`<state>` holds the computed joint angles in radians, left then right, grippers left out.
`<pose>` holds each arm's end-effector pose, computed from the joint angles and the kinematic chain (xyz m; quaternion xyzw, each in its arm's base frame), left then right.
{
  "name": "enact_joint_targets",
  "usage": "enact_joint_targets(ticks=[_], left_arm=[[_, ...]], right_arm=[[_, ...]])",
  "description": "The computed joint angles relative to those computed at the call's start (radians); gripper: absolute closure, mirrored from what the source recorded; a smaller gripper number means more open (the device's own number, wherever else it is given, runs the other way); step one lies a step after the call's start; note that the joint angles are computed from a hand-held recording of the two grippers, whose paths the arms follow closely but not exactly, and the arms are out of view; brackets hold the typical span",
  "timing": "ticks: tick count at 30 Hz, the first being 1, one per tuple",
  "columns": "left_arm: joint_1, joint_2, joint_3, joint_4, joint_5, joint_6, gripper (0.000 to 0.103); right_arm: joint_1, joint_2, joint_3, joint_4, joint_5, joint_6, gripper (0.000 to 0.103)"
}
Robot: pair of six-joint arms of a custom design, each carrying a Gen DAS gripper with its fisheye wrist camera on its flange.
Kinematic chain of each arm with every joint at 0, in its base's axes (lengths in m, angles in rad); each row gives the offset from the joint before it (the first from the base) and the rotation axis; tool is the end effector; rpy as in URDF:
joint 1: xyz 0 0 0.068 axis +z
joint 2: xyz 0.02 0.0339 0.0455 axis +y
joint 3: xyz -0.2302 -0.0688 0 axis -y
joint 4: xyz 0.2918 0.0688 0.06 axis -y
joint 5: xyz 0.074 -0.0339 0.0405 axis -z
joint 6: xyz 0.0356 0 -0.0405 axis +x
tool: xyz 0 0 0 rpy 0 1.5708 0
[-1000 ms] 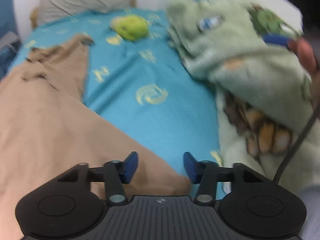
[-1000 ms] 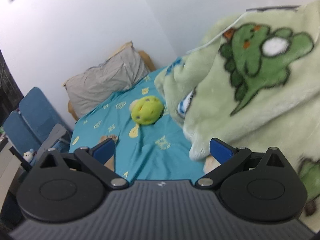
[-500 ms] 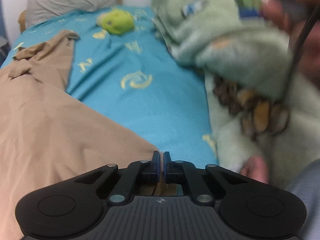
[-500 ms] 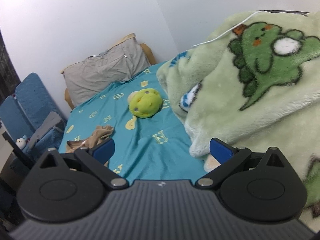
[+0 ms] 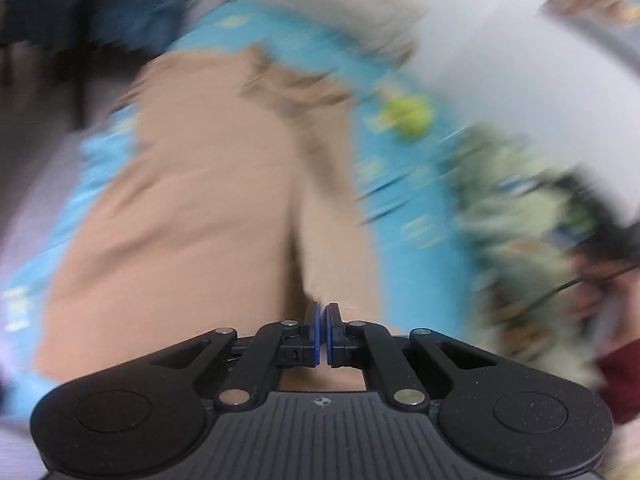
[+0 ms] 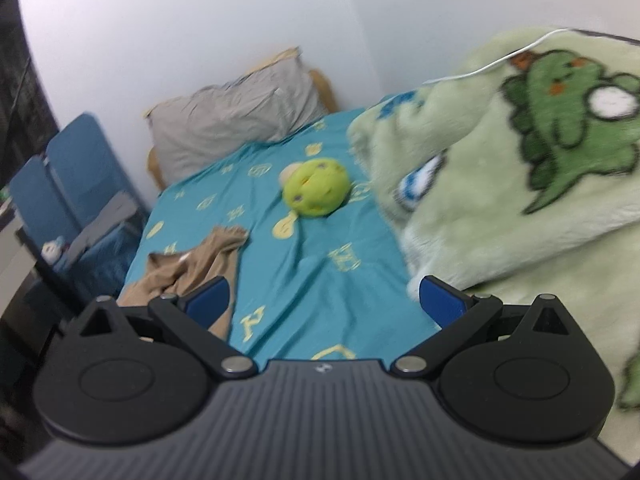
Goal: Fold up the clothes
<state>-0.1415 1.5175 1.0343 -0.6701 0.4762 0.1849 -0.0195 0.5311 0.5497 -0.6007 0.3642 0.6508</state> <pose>0.3312 -0.0637 0.1644 0.2027 0.9301 -0.2263 0.2063 0.2015 -0.0166 0.2365 0.3659 0.7893 -0.0067 0.4930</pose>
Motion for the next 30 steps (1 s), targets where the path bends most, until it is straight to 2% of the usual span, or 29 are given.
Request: enact_joint_targets(ticks=[2, 4, 5, 6, 7, 8, 9, 10, 12, 13, 17, 21, 23, 25, 28, 29, 30], left_arm=[[-0.012, 0.057, 0.033, -0.027, -0.132, 0.031, 0.102], [-0.021, 0.063, 0.047, -0.046, -0.146, 0.052, 0.101], [-0.032, 0.029, 0.024, -0.026, -0.141, 0.063, 0.097], [-0.044, -0.009, -0.003, 0.000, -0.136, 0.073, 0.088], [-0.057, -0.048, -0.028, 0.024, -0.133, 0.082, 0.083], [-0.075, -0.089, -0.060, 0.052, -0.122, 0.092, 0.071], [-0.096, -0.125, -0.088, 0.080, -0.104, 0.108, 0.062], [-0.125, -0.149, -0.111, 0.107, -0.092, 0.114, 0.060], [-0.187, -0.166, -0.136, 0.143, -0.076, 0.127, 0.054], [-0.224, -0.158, -0.141, 0.152, -0.078, 0.126, 0.054], [-0.365, -0.052, -0.118, 0.194, -0.148, 0.129, 0.050], [-0.456, 0.100, -0.060, 0.220, -0.274, 0.142, 0.049], [-0.464, 0.144, -0.060, 0.259, -0.294, 0.153, 0.050], [-0.465, 0.124, -0.098, 0.296, -0.301, 0.169, 0.051], [-0.445, 0.065, -0.165, 0.339, -0.296, 0.178, 0.070], [-0.433, 0.053, -0.177, 0.343, -0.283, 0.174, 0.083], [-0.418, 0.038, -0.184, 0.331, -0.265, 0.163, 0.091]], right_arm=[[-0.005, 0.018, 0.006, 0.009, -0.070, 0.011, 0.000], [-0.002, 0.029, 0.005, 0.024, -0.128, 0.033, 0.000], [-0.002, 0.041, 0.007, 0.040, -0.156, 0.040, 0.000], [-0.009, 0.058, 0.009, 0.067, -0.195, 0.048, 0.000], [-0.018, 0.079, 0.012, 0.099, -0.237, 0.057, 0.000], [-0.039, 0.122, 0.021, 0.146, -0.296, 0.065, 0.002], [-0.055, 0.190, 0.047, 0.193, -0.340, 0.073, 0.003], [-0.071, 0.260, 0.074, 0.238, -0.384, 0.082, 0.005], [-0.104, 0.422, 0.139, 0.343, -0.480, 0.095, 0.021], [-0.115, 0.514, 0.180, 0.391, -0.516, 0.098, 0.024], [-0.150, 0.842, 0.329, 0.602, -0.614, 0.115, 0.027], [-0.174, 1.153, 0.524, 0.700, -0.650, 0.088, 0.032], [-0.181, 1.298, 0.640, 0.702, -0.646, 0.061, 0.032], [-0.190, 1.431, 0.759, 0.700, -0.661, 0.027, 0.032], [-0.192, 1.602, 0.899, 0.755, -0.711, 0.057, 0.032], [-0.187, 1.653, 0.953, 0.741, -0.716, 0.056, 0.032], [-0.182, 1.703, 1.008, 0.722, -0.719, 0.050, 0.034]])
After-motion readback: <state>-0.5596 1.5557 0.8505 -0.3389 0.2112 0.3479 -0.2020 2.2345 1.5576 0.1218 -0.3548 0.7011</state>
